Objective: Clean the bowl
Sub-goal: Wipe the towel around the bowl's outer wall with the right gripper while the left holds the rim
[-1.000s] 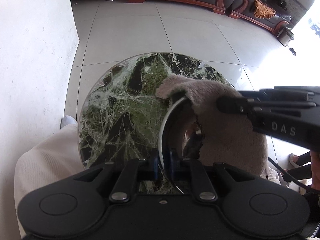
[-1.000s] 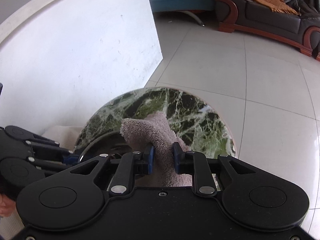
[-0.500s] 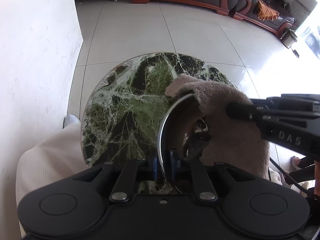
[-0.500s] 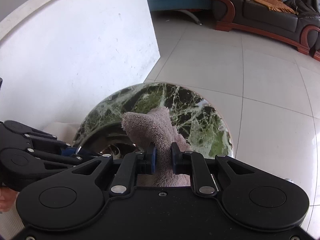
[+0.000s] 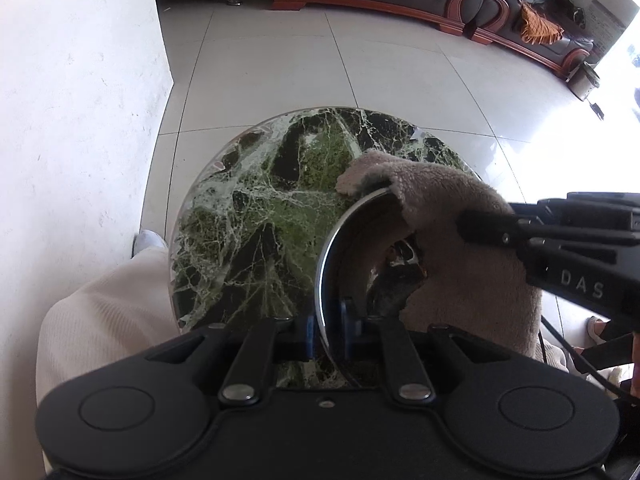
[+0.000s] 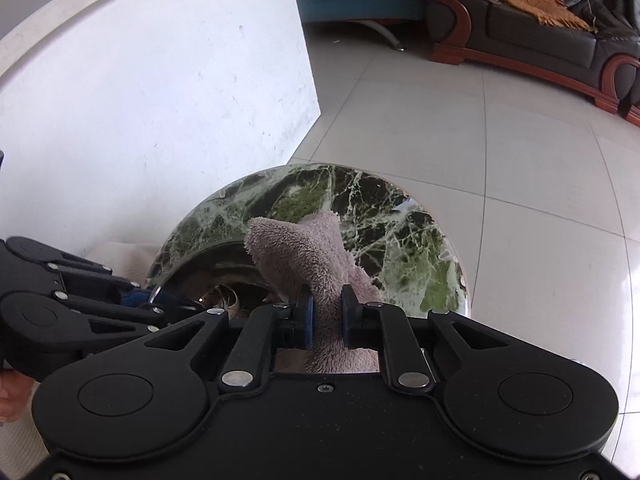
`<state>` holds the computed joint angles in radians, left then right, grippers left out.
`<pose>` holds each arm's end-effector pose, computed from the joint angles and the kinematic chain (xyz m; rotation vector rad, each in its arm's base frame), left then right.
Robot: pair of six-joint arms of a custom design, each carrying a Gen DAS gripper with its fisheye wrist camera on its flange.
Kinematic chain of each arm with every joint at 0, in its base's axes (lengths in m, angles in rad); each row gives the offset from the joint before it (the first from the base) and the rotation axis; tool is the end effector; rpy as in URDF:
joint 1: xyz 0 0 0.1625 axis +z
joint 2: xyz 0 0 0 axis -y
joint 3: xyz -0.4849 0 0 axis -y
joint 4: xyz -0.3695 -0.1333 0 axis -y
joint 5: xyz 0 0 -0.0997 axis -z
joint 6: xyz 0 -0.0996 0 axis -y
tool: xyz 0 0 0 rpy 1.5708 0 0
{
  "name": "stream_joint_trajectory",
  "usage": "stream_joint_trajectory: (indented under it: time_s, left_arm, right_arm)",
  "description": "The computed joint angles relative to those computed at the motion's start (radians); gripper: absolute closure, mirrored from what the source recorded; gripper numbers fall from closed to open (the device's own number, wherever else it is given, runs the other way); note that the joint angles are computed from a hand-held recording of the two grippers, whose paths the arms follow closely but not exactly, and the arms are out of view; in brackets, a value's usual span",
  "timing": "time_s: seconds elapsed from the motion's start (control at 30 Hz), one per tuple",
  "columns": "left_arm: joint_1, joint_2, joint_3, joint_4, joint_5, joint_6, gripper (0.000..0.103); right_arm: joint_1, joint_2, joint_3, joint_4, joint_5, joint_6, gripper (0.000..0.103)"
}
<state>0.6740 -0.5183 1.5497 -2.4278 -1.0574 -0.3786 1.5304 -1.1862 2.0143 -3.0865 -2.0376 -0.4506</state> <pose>-0.4286 -0.5756 -0.0171 0.7291 2.5161 -0.2253 0.0656 -0.5684 0.3343 0.2939 -2.4336 0.7071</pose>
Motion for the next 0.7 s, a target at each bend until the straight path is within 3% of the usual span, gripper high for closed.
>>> stream_joint_trajectory:
  time_s: [0.17,0.4,0.53,0.7]
  left_arm:
    - [-0.001,0.004,0.004,-0.02,0.006,0.003,0.091]
    - [-0.001,0.004,0.005,-0.027,0.005,-0.004,0.09]
    - [0.01,-0.008,0.003,-0.047,-0.023,0.011,0.091]
    - [0.018,0.009,-0.047,-0.078,-0.041,0.132,0.091]
  right_arm:
    - [-0.03,-0.065,0.074,0.035,0.053,0.122,0.084]
    - [-0.033,-0.11,0.119,0.056,0.089,0.224,0.082]
    - [-0.021,-0.09,0.105,0.046,0.056,0.183,0.084]
    - [0.002,-0.061,0.087,0.028,0.002,0.081,0.085]
